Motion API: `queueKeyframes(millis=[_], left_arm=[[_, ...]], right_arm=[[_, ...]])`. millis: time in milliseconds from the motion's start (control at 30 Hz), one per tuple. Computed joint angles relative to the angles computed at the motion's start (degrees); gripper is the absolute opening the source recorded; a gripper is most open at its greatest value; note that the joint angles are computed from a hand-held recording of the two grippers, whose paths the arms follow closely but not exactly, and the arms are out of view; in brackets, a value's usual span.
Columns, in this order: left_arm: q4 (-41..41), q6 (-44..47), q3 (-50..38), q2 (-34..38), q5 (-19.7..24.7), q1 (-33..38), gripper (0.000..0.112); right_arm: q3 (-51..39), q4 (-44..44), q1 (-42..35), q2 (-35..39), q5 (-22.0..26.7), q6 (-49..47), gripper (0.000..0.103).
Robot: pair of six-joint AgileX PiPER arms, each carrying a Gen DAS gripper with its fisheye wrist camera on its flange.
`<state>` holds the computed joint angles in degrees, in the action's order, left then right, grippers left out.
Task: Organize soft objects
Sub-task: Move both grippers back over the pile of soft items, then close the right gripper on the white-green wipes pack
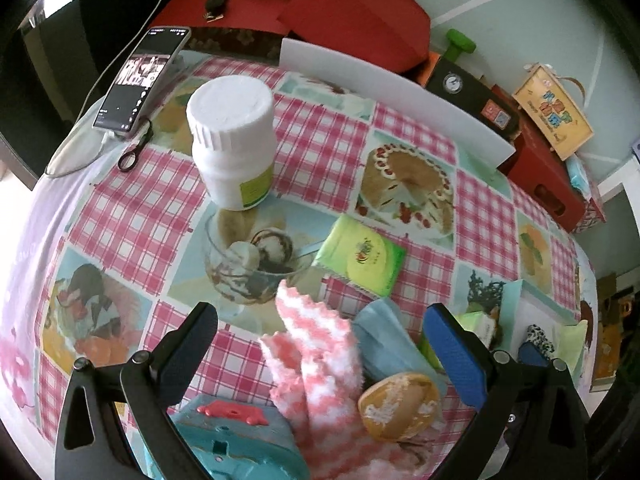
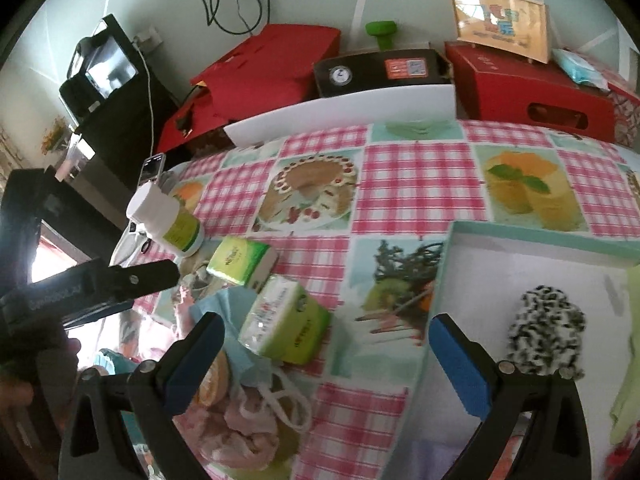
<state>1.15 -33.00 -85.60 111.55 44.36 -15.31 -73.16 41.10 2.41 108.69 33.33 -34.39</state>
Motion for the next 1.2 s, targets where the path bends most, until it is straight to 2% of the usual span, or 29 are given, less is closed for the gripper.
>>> queueKeyframes(millis=[100,333,600,867,1200], left_arm=[[-0.83,0.91,0.06,0.74,-0.06,0.46,0.102],[-3.50,2.51,0.28,1.80,-0.58,1.29,0.102],[-5.06,3.60,0.50,1.81,-1.26,1.69,0.102],[-4.06,3.10,0.18,1.85,-0.77,1.14,0.102],[-2.92,2.65,-0.29,2.36,-0.41,0.73,0.102]], right_arm=[[-0.47,-1.38,1.76,0.81,-0.91,1.70,0.103],[-1.86,-6.80,4.97,2.98,-2.47,7.37,0.092],[-2.59,-8.69,5.36,4.28,-2.34,10.20,0.081],[-2.98,-5.86,4.52,5.17,-0.95,7.16,0.051],[-3.55,-4.50,4.95,7.56,-0.37,5.31,0.038]])
